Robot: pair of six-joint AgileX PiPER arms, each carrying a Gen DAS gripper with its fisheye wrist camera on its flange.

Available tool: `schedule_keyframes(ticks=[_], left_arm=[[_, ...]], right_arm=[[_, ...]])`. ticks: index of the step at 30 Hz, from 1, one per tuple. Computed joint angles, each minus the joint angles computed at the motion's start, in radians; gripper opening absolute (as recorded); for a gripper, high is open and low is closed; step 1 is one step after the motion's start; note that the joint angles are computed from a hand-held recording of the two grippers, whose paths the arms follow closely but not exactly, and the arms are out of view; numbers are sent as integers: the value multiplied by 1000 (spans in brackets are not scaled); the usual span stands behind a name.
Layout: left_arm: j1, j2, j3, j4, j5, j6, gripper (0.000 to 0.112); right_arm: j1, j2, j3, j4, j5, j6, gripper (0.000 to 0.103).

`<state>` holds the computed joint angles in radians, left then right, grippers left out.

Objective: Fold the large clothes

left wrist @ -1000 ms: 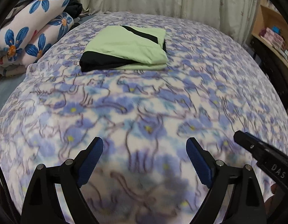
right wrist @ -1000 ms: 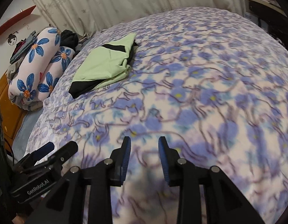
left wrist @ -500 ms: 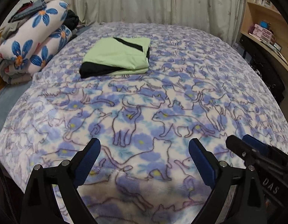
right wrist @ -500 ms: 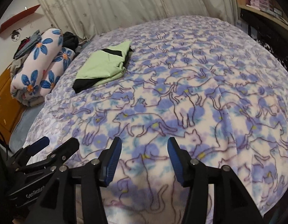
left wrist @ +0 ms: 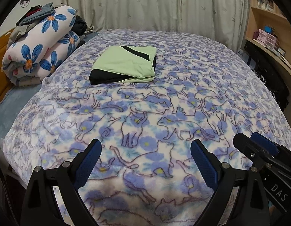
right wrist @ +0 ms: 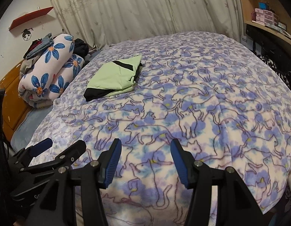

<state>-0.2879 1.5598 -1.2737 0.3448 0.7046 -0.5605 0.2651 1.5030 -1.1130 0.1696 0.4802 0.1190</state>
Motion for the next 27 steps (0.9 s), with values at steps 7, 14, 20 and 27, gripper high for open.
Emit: schedule_keyframes(ticks=[7,14,20,27], left_arm=[[-10,-18,5,45,10,-39,95],[-11,-20,8,47,11,-40,95],[-8,-27,8,42,22,-30,95],[-20,-23,5,60,29,-49,94]], right_arm=[[12,-7,5,-6,-2,11,54],[19,-11,8,-26,-4,40,54],[11,-16,21,-20,-4,39,54],[12,-14,34,-33,-14,60,54]])
